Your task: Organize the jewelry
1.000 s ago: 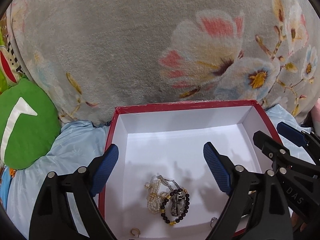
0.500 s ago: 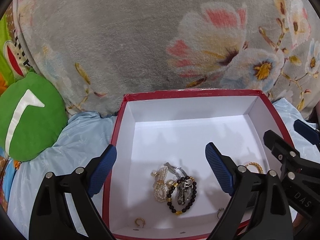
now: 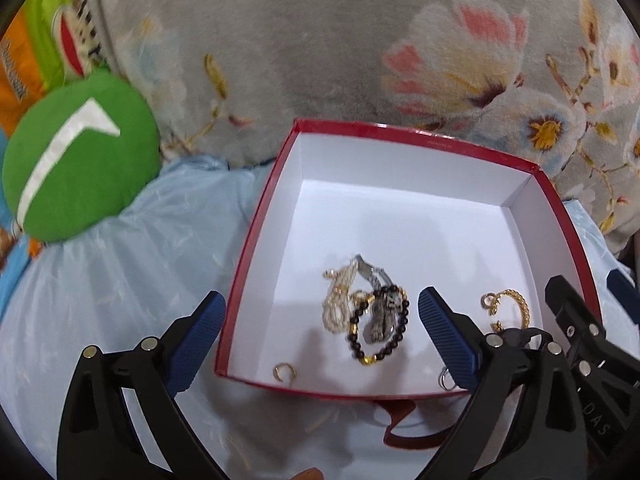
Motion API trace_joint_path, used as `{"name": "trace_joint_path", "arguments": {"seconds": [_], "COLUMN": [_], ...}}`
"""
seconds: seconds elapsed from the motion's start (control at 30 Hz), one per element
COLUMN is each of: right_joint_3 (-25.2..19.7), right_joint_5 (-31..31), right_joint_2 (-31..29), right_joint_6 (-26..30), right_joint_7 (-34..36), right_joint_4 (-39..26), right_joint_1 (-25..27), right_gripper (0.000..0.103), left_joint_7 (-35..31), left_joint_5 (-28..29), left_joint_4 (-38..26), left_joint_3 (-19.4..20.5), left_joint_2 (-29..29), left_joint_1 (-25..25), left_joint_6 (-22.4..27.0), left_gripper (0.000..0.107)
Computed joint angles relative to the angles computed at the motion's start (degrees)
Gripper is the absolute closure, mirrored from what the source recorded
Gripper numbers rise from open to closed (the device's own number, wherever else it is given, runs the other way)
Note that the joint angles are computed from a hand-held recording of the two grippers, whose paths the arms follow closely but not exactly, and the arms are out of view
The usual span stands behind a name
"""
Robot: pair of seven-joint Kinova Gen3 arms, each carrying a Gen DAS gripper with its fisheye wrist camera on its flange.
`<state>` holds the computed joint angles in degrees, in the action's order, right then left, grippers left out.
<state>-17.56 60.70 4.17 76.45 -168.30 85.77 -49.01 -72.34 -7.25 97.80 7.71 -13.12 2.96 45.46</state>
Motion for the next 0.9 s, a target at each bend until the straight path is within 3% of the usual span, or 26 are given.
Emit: {"name": "trace_joint_path", "arguments": {"seconds": [0.4, 0.53, 0.9], "right_joint_3": [-0.66, -1.33, -2.40], "right_joint_5": [-1.76, -2.67, -5.02], "right_joint_2": [-2.41, -2.79, -3.16], "right_joint_6": [-4.79, -5.17, -1.47], "right_joint_7": [-3.16, -2.27, 0.89], "right_joint_4": [4.03, 3.73, 0.97], "right_joint_1": [2.53, 3.14, 2.66], "right_gripper": [0.014, 0.013, 0.013], "left_joint_7": [3.52, 4.30, 3.36], "left_joint_5": [-3.64, -6.65, -7.48], "left_joint_4": [2.57, 2.42, -0.32], "left_joint_3": [1.12, 3.19, 4.78], "left_joint_2": [-1.54, -2.28, -3.57], "left_joint_1": [-2.41, -2.59, -1.36], "left_joint_6": [-2.91, -2.38, 2.87], "left_gripper": [0.013, 0.013, 0.013]}}
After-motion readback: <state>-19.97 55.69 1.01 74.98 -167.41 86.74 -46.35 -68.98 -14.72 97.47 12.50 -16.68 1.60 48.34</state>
